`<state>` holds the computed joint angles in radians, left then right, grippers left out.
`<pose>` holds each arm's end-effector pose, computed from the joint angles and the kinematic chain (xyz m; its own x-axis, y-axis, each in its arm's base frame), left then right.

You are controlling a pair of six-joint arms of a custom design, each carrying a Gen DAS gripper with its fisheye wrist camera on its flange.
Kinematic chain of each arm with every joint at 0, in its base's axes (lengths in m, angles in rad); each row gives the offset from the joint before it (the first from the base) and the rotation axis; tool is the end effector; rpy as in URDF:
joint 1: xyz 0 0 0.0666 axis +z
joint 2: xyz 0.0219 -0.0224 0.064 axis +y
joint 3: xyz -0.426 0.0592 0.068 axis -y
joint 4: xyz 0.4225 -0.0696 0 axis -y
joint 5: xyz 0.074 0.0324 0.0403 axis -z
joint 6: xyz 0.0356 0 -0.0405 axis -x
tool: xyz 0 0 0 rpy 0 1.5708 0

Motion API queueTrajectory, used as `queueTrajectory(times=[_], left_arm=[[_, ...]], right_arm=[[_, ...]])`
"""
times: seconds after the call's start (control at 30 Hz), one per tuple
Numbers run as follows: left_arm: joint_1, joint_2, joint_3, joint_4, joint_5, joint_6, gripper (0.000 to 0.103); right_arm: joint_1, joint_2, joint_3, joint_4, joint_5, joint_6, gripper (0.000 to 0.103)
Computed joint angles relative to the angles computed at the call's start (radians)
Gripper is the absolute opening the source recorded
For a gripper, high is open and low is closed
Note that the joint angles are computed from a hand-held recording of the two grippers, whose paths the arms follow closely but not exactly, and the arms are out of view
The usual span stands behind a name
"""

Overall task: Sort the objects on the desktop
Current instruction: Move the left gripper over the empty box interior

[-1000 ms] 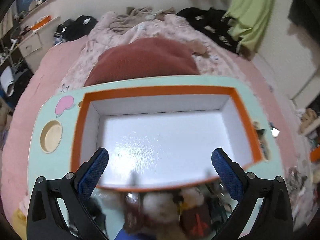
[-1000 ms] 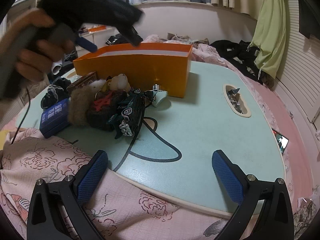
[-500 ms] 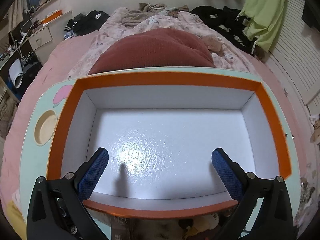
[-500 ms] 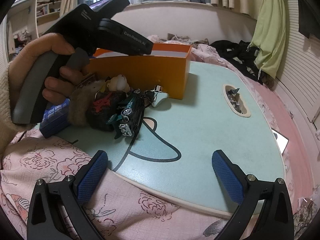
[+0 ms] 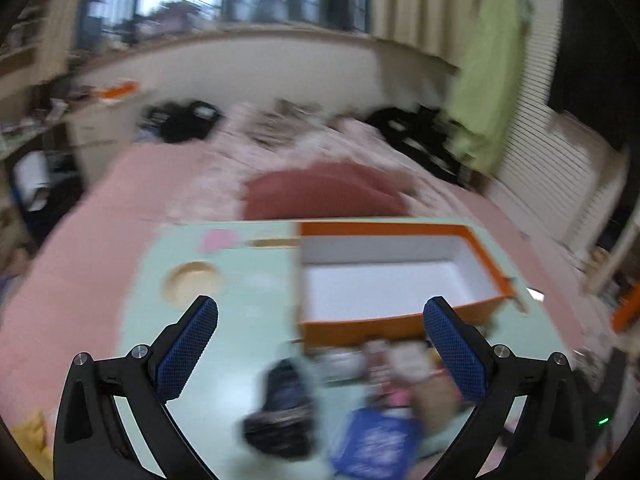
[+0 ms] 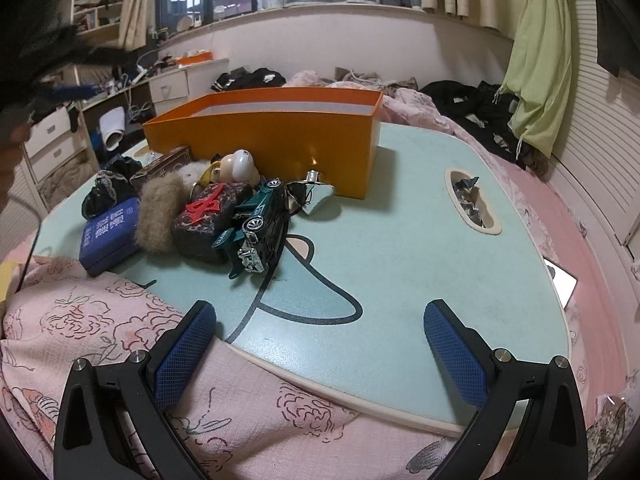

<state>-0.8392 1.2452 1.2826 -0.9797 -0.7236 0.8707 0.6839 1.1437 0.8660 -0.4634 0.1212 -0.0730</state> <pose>0.3054 -0.3055 0.4902 -0.5758 -0.2166 -0.7884 -0.2215 0.9695 -0.1046 0.3085 0.2454 0.3567 -0.5626 -0.3652 -0.7417 -0.5184 0.8547 -0.0276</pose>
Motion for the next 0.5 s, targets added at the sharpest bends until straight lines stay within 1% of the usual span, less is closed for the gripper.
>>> queueTrajectory(times=[0.07, 0.13, 0.27, 0.37, 0.43, 0.5], left_arm=[[-0.011, -0.013, -0.025, 0.011, 0.020, -0.007, 0.103], [-0.016, 0.013, -0.011, -0.009, 0.040, -0.016, 0.103], [-0.012, 0.076, 0.051, -0.039, 0.028, -0.044, 0.103], [-0.008, 0.107, 0.094, -0.033, 0.036, -0.079, 0.103], [-0.002, 0.135, 0.132, -0.050, 0.048, -0.091, 0.103], [0.013, 0.164, 0.172, -0.063, 0.087, -0.105, 0.103]], right_arm=[[-0.001, -0.001, 0.000, 0.000, -0.001, 0.001, 0.103], [-0.002, -0.001, 0.000, -0.001, -0.003, 0.001, 0.103], [0.000, -0.002, 0.002, -0.003, -0.001, 0.001, 0.103], [0.000, -0.002, 0.001, -0.002, -0.001, 0.001, 0.103], [0.000, -0.002, 0.000, -0.002, 0.000, 0.000, 0.103], [0.000, -0.002, 0.000, -0.002, 0.000, 0.000, 0.103]])
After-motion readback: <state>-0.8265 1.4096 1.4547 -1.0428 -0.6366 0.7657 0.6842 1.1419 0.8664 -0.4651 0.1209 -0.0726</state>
